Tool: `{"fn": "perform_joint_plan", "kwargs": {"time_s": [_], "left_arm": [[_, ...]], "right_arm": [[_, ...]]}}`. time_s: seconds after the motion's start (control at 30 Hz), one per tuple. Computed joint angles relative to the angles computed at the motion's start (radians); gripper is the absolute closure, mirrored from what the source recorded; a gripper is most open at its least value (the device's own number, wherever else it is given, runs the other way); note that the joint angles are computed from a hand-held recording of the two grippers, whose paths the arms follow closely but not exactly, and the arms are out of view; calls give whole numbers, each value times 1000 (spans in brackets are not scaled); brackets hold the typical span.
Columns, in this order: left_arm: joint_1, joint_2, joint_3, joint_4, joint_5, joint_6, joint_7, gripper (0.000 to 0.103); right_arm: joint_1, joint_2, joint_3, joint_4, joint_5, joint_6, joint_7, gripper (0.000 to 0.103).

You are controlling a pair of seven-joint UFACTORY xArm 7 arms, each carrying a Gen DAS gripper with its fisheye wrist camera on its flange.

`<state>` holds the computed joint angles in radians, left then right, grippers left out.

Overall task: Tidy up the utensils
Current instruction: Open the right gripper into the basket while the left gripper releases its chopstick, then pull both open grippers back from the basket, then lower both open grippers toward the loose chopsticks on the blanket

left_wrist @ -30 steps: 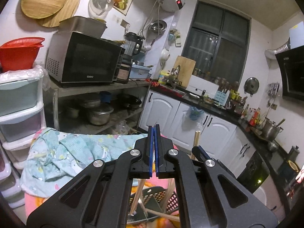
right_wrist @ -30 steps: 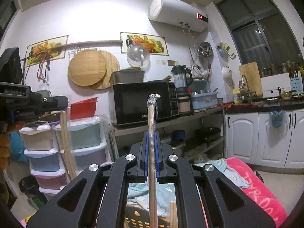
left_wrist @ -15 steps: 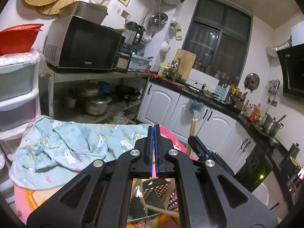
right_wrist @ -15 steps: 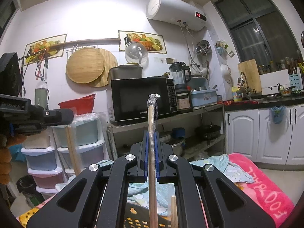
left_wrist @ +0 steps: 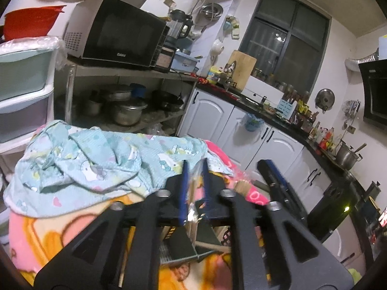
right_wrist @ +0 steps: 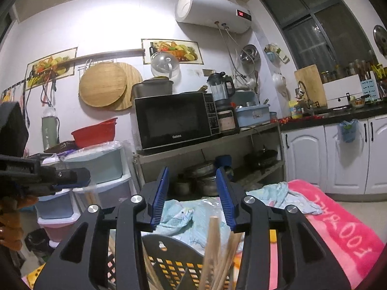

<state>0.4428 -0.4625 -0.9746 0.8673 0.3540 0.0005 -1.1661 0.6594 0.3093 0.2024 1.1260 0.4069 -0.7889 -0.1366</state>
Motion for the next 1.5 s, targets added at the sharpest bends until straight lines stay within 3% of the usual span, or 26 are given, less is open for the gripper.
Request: {"fn": "perform_joint_plan", "kwargs": {"time_s": [0.07, 0.27, 0.47, 0.73, 0.8, 1.13, 1.3, 1.5], "left_arm": [[-14, -23, 12, -19, -9, 0, -10, 67], [-82, -80, 69, -51, -18, 70, -26, 34], [-169, -112, 131, -77, -2, 143, -64, 11], [-267, -149, 178, -102, 42, 214, -112, 11], [-287, -158, 184, -111, 49, 227, -129, 11], [-352, -197, 199, -142, 76, 266, -182, 11], [-380, -217, 195, -160, 82, 292, -203, 11], [-419, -216, 195, -175, 86, 320, -222, 11]], "right_arm": [[-7, -32, 2, -28, 6, 20, 10, 53], [-18, -132, 9, -103, 53, 117, 13, 41], [-35, -222, 27, -171, 81, 207, 17, 34], [-12, -298, 74, -191, 353, 296, -226, 31], [-18, -316, 88, -205, 379, 309, -251, 31], [-55, -402, 202, -237, 633, 351, -490, 28], [-86, -435, 269, -237, 812, 378, -655, 26], [-66, -452, 279, -219, 1011, 401, -853, 26]]}}
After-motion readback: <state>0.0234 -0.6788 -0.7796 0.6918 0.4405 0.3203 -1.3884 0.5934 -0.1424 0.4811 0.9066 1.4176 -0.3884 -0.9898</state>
